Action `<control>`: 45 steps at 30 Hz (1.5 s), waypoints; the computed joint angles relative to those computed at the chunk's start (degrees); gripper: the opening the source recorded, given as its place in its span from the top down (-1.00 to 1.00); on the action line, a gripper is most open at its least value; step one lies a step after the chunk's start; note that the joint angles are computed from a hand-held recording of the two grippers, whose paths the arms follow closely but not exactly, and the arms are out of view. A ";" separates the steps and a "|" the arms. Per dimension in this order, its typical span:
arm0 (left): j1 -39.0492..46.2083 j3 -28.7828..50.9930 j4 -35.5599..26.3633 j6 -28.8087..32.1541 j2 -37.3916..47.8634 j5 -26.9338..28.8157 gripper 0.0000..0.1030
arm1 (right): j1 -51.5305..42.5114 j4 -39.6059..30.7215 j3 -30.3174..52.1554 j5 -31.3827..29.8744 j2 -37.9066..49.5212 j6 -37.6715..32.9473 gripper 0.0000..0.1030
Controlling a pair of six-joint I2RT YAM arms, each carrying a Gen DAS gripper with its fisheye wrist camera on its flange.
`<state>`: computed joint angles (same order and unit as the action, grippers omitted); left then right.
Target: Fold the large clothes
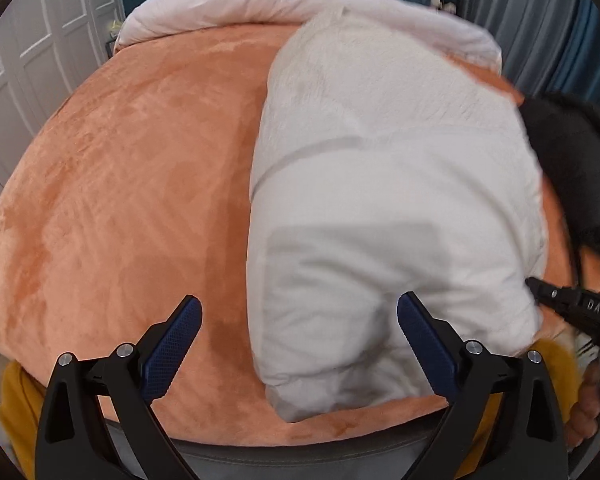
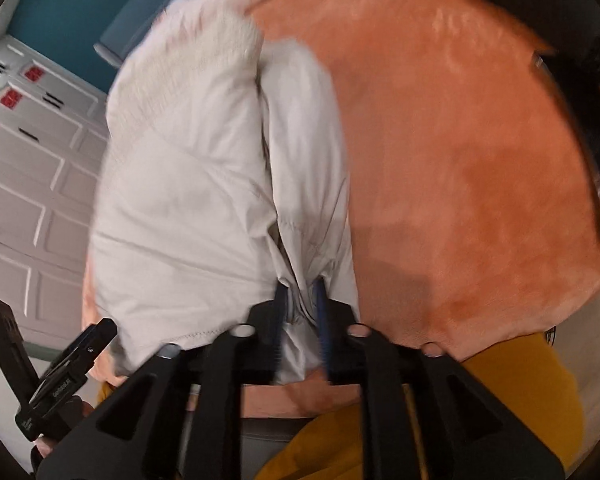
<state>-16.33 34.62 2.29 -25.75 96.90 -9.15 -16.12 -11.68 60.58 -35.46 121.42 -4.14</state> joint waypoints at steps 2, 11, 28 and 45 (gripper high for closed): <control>1.64 1.13 -1.50 -0.69 -2.05 1.91 -0.89 | -2.82 0.96 -0.72 -3.72 -2.23 1.00 -0.33; 9.36 14.74 -5.52 -4.84 7.71 15.86 -0.89 | 3.27 -2.74 13.66 -3.10 8.85 7.63 -0.57; 10.52 22.07 1.26 -4.63 19.02 14.39 -0.90 | 6.07 -0.16 25.54 -13.32 22.13 16.00 -0.91; 12.25 20.37 2.96 -2.15 17.20 18.48 -0.55 | 4.99 4.61 22.63 -21.01 21.50 17.34 0.12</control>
<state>-4.09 54.99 5.24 -27.90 114.10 9.33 -11.13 -7.08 83.21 -56.47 142.92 13.20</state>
